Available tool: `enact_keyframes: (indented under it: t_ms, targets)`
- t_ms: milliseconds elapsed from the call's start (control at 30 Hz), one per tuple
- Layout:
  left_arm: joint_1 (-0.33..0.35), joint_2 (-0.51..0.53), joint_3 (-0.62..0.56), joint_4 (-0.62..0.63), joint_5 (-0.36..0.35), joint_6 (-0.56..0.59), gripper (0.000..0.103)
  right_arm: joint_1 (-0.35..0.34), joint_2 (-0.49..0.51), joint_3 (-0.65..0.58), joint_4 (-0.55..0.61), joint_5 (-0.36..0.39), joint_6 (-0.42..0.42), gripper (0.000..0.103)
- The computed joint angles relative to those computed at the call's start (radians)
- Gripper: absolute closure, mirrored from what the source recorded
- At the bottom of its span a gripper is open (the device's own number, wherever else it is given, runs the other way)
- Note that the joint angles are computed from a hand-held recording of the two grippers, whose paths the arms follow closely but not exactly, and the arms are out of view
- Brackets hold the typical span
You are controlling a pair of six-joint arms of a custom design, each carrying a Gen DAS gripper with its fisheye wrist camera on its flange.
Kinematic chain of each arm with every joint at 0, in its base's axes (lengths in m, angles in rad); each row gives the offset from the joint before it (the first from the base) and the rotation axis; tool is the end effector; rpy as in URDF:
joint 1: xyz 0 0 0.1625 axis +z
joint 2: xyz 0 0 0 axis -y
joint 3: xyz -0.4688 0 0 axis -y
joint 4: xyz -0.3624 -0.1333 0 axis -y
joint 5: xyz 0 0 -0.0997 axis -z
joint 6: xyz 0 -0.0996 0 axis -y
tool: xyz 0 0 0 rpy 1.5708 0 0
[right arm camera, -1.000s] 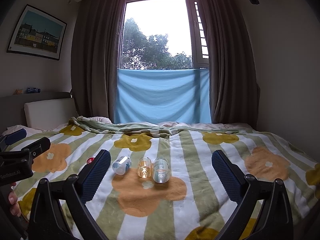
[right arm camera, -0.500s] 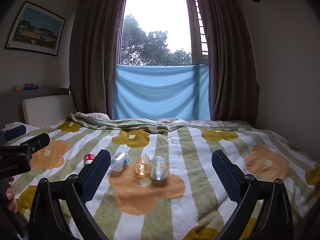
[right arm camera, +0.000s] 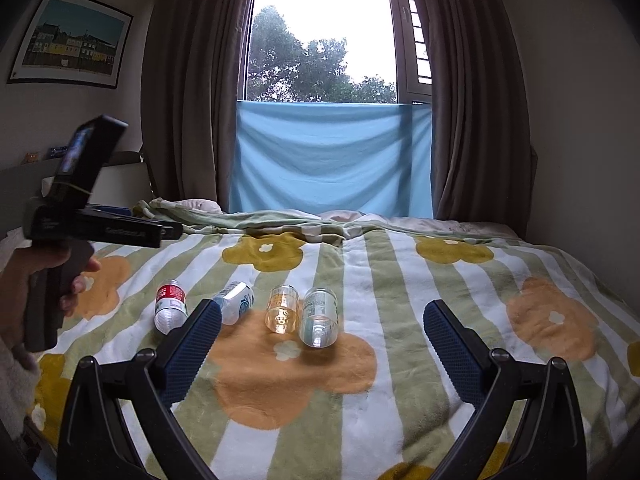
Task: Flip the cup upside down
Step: 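Grasp the white blue-labeled container with the left tool and lift it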
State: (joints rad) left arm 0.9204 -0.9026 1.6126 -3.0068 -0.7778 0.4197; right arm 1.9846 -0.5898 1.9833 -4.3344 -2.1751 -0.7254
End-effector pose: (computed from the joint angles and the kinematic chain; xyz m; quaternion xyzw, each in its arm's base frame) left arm -0.2530 -0.6698 0.3082 0.3217 0.8117 -0.3669 0.3209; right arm 0.2929 -0.4761 0.1479 0.2402 -0.7241 0.5610 0.3214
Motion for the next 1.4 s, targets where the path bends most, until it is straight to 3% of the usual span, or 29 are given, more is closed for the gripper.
enact_keyframes:
  t_ms: [167,367,533,667,800,867,933,1133,1233,1400]
  targets:
    - [0.067,0.155,-0.269,0.307,0.026,-0.027,0.0,-0.049,-0.002,-0.018,0.063,0.033,0.02,0.002]
    - [0.142,0.331,-0.616,0.731,0.026,-0.204,0.0,-0.103,-0.004,-0.033,0.135,0.066,0.058,0.002]
    - [0.171,0.42,-0.77,0.922,0.05,-0.27,0.0,-0.147,-0.006,-0.044,0.249,0.108,0.128,0.002]
    - [0.19,0.451,-0.844,1.015,0.005,-0.312,0.001,-0.17,0.006,-0.067,0.322,0.124,0.153,0.002]
    - [0.204,0.478,-0.912,1.1,-0.044,-0.354,0.018,-0.178,0.015,-0.083,0.365,0.138,0.172,0.002]
    - [0.211,0.488,-0.942,1.133,-0.082,-0.369,0.032,-0.179,0.02,-0.089,0.371,0.14,0.172,0.002]
    - [0.213,0.488,-0.944,1.134,-0.102,-0.371,0.041,-0.175,0.026,-0.092,0.366,0.131,0.172,0.002]
    - [0.197,0.436,-0.851,1.075,-0.085,-0.345,0.042,-0.167,0.021,-0.083,0.338,0.11,0.179,0.002]
    - [0.174,0.367,-0.744,1.016,-0.088,-0.324,0.042,-0.157,0.012,-0.067,0.317,0.092,0.181,0.002]
    - [0.113,0.21,-0.488,0.921,-0.153,-0.271,0.042,-0.136,-0.016,-0.014,0.253,0.065,0.207,0.002]
